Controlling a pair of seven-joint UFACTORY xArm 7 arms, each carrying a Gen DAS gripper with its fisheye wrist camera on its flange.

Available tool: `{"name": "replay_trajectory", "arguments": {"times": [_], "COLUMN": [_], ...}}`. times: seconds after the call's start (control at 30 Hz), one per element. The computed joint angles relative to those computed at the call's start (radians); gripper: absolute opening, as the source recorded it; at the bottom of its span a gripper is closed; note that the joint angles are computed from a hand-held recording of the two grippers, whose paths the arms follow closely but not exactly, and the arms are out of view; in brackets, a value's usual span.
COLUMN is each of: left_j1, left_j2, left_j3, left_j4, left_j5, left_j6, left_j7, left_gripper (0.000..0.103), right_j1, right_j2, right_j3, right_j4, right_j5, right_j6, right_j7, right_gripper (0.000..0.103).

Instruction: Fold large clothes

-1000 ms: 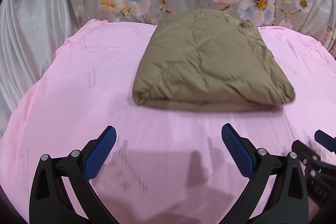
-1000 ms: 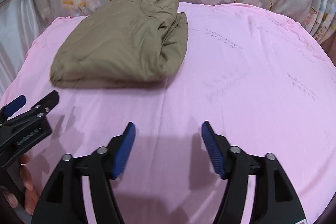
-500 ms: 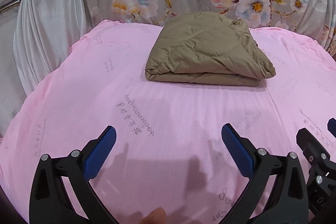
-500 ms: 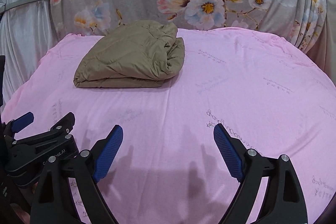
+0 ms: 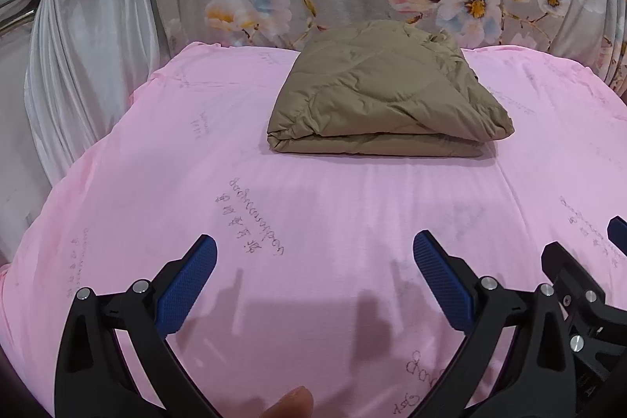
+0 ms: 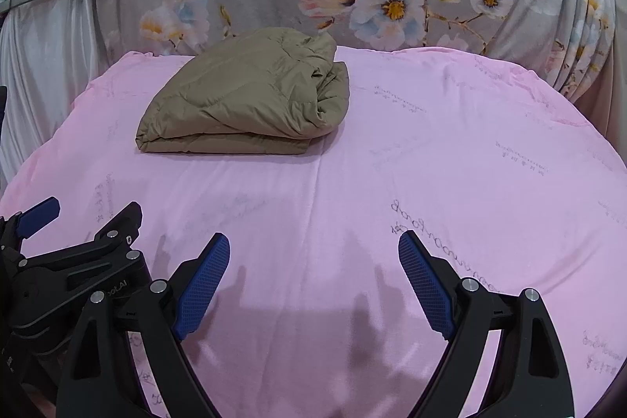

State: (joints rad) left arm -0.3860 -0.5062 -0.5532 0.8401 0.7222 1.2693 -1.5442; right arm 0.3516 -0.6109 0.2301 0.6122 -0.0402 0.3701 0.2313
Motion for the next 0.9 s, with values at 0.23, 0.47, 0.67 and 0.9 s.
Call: {"name": "replay_trajectory", "arguments": {"times": [0.23, 0.47, 0.67, 0.9], "left_j1": [-0.002, 0.0, 0.004, 0.002], "left_j2": [-0.007, -0.009, -0.006, -0.01], "left_j3": [0.005, 0.004, -0.003, 0.001], "left_j4": [-0.008, -0.01, -0.006, -0.01], "left_j5": [-0.001, -0.001, -0.001, -0.001], "left_j6": [-0.005, -0.007, -0.001, -0.004], "left_j7": [0.004, 0.006, 0.001, 0.004], "left_gripper": [0.098, 0.098, 0.098, 0.098], "right_j1": [-0.003, -0.006, -0.015, -0.016], "right_j2": [0.0, -0.001, -0.01, -0.013], "right_j3": [0.001, 0.003, 0.014, 0.014], "right_j4": [0.0, 0.0, -0.002, -0.003], "right_j5": [-0.005, -0.01, -0.026, -0.031], "right_j6": [-0.002, -0.002, -0.003, -0.005], "right_j7": [0.001, 0.002, 0.009, 0.01], "right_gripper": [0.086, 0.086, 0.086, 0.086]}}
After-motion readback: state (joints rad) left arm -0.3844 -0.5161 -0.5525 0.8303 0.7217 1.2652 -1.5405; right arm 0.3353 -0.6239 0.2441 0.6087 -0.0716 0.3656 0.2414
